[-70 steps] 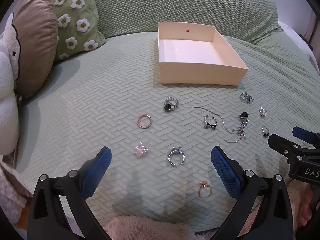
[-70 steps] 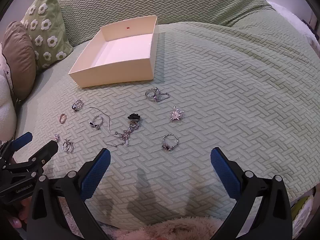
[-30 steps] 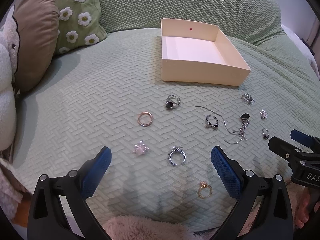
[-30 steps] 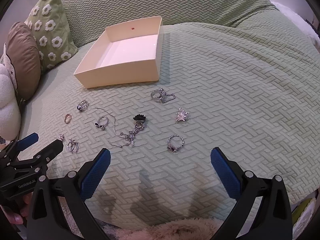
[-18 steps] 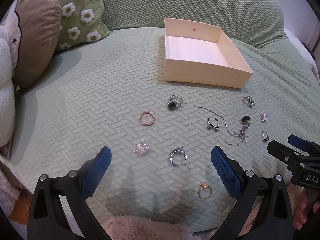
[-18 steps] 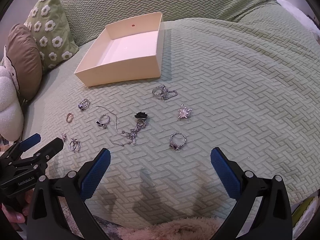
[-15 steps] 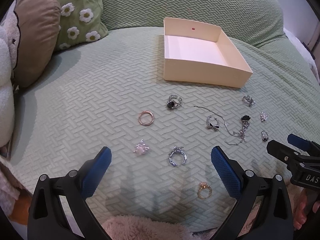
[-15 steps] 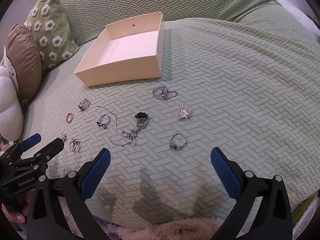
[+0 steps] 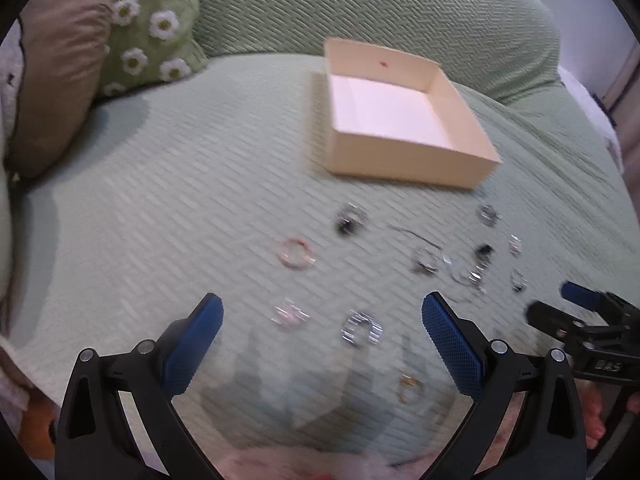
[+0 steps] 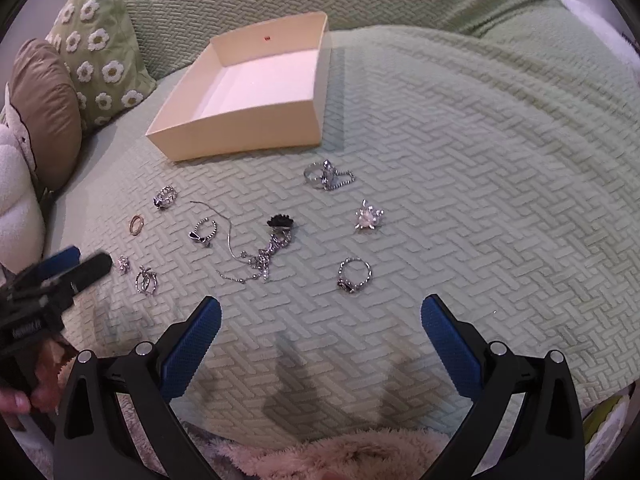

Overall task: Organize jewelry
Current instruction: 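Grasp the pearl flower ring with left tool while right tool grasps a silver ring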

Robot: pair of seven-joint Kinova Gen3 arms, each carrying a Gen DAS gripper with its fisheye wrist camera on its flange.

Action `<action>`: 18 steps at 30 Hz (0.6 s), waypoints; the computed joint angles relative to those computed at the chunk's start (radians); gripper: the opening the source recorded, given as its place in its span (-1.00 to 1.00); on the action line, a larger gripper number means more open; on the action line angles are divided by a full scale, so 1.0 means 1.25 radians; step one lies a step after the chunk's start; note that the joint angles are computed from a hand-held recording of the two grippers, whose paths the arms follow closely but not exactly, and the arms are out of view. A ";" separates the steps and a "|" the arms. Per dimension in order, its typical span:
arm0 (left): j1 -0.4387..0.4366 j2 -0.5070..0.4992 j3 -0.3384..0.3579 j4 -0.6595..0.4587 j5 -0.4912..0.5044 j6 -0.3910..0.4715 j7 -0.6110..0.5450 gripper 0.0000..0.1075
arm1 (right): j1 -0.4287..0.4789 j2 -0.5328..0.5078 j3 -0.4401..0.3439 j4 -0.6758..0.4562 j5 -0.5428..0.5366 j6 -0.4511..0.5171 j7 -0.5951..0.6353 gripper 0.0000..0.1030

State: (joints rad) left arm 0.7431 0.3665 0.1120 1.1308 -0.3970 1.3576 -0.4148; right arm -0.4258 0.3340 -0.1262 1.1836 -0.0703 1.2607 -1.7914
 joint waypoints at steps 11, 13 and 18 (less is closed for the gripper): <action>-0.072 0.023 0.006 0.023 0.100 0.026 -0.149 0.76 | -0.026 0.053 0.016 -0.070 0.054 0.074 -0.019 0.90; -0.079 0.019 0.011 0.033 0.113 0.009 -0.166 0.76 | -0.032 0.060 0.017 -0.078 0.063 0.081 -0.018 0.81; -0.080 0.016 0.007 0.042 0.123 -0.001 -0.173 0.75 | -0.039 0.078 0.023 -0.101 0.084 0.102 -0.019 0.51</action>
